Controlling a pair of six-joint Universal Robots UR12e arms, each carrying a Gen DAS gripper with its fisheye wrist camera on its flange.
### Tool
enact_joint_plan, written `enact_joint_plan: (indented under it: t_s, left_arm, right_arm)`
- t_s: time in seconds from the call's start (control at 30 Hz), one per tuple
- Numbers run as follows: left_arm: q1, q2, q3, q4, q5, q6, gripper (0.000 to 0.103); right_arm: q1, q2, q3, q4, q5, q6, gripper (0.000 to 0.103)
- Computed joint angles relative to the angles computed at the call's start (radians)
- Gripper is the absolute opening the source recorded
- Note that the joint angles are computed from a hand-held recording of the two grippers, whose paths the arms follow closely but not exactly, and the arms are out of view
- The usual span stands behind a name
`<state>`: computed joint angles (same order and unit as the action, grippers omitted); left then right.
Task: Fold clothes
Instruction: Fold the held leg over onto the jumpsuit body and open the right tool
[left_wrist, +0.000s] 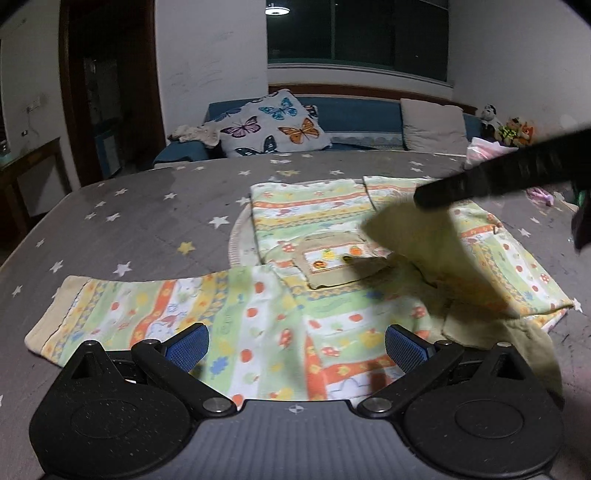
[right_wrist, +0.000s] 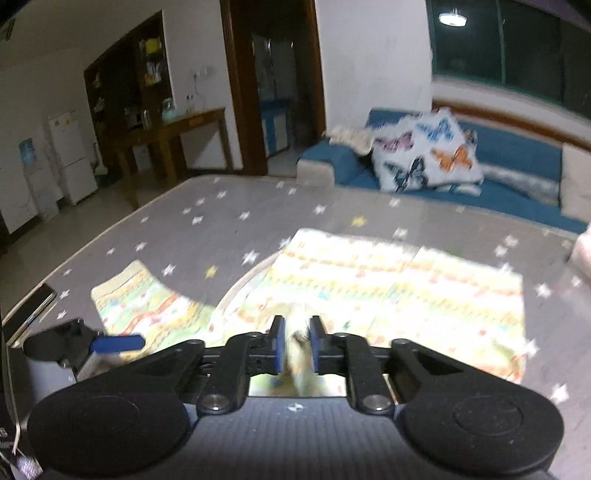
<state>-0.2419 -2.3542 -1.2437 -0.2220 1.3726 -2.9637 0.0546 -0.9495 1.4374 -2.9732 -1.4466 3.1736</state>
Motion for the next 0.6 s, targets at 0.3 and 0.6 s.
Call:
enact_joint_plan:
  t_s: [0.3,0.6]
  left_arm:
    - [-0.002,-0.002,0.016,0.02,0.003,-0.03,0.103]
    - [-0.032,-0.036,0.081,-0.028,0.014,0.018,0.103]
  right_arm:
    - [-0.034,-0.058,0.066,0.041,-0.075,-0.064,0.032]
    - [-0.076,-0.086,0.165,0.11,-0.112,-0.026,0.032]
